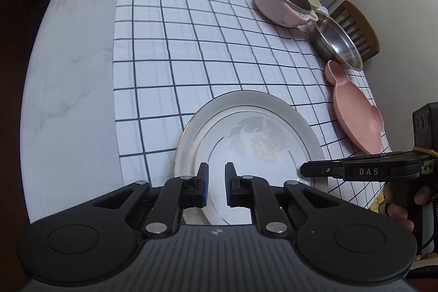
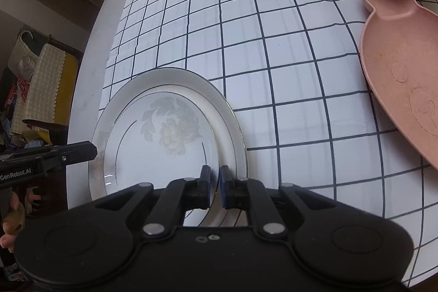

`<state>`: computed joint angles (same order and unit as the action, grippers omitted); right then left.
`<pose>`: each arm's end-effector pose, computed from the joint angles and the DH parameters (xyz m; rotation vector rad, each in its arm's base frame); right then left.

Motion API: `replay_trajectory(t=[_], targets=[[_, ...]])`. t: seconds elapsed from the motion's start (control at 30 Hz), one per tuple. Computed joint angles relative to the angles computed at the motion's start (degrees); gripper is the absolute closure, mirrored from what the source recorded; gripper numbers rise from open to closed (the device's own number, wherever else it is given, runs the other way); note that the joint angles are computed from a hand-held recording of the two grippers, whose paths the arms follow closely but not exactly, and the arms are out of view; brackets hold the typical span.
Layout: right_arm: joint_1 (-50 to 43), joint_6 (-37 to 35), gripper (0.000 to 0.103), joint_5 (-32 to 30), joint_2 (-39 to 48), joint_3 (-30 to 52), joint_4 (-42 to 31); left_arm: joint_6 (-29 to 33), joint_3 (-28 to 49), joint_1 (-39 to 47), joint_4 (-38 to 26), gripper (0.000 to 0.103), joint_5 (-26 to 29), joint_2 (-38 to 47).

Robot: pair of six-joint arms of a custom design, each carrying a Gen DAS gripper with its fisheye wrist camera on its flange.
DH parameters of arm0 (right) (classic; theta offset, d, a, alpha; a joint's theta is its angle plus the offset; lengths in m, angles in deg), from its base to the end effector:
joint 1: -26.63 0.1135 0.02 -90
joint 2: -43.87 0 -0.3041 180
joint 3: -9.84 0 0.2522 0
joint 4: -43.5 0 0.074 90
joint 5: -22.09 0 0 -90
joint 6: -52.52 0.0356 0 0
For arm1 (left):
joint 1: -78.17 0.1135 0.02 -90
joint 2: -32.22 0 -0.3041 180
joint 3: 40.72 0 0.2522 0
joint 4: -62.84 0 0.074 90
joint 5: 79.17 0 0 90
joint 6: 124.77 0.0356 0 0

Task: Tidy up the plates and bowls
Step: 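Open both grippers to release the flower-print plate, then move both grippers toward the pink bear-shaped plate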

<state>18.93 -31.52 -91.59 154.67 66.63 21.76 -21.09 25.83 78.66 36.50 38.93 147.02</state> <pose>0.3016 -0.0264 0.0904 0.2630 2.8194 0.5880 0.3436 -0.0138 0.0998 0.4081 2.7196 -0.6367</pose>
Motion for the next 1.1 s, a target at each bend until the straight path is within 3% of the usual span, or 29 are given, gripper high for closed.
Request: replay_trajectory(t=[0.23, 0.5, 0.6, 0.67, 0.73, 0.83, 0.97, 1.1], targets=[[1.12, 1.09, 0.080, 2.75, -6.93, -5.20, 2.55, 0.86, -4.62, -2.25, 4.03, 0.092, 0.62, -5.44], [3.13, 2.39, 0.062, 7.60, -23.28, -13.34, 4.32, 1.18, -9.95, -7.26, 10.23, 0.090, 0.33, -14.18], [4.21, 2.51, 0.054, 10.81, -30.88, -15.86, 3.63, 1.05, -11.91, -9.28, 12.79, 0.076, 0.39, -17.49], [5.07, 2.52, 0.044, 13.09, -35.89, -16.89, 2.31, 0.17, -13.11, -10.26, 14.38, 0.059, 1.06, -19.52], [5.62, 2.98, 0.042, 14.86, -40.32, -17.68, 0.92, -0.62, -14.21, -11.20, 15.85, 0.044, 1.76, -21.42], [5.62, 3.43, 0.034, 17.34, -46.41, -18.32, -1.72, -0.61, -15.44, -13.27, 17.36, 0.043, 1.50, -23.95], [5.16, 3.62, 0.017, 20.89, -53.53, -19.32, -4.27, -2.69, -16.88, -16.24, 20.44, 0.027, -0.28, -25.98], [3.50, 2.90, 0.001, 24.56, -58.37, -20.70, -4.49, -4.92, -17.08, -19.55, 23.69, 0.024, -2.93, -25.93]])
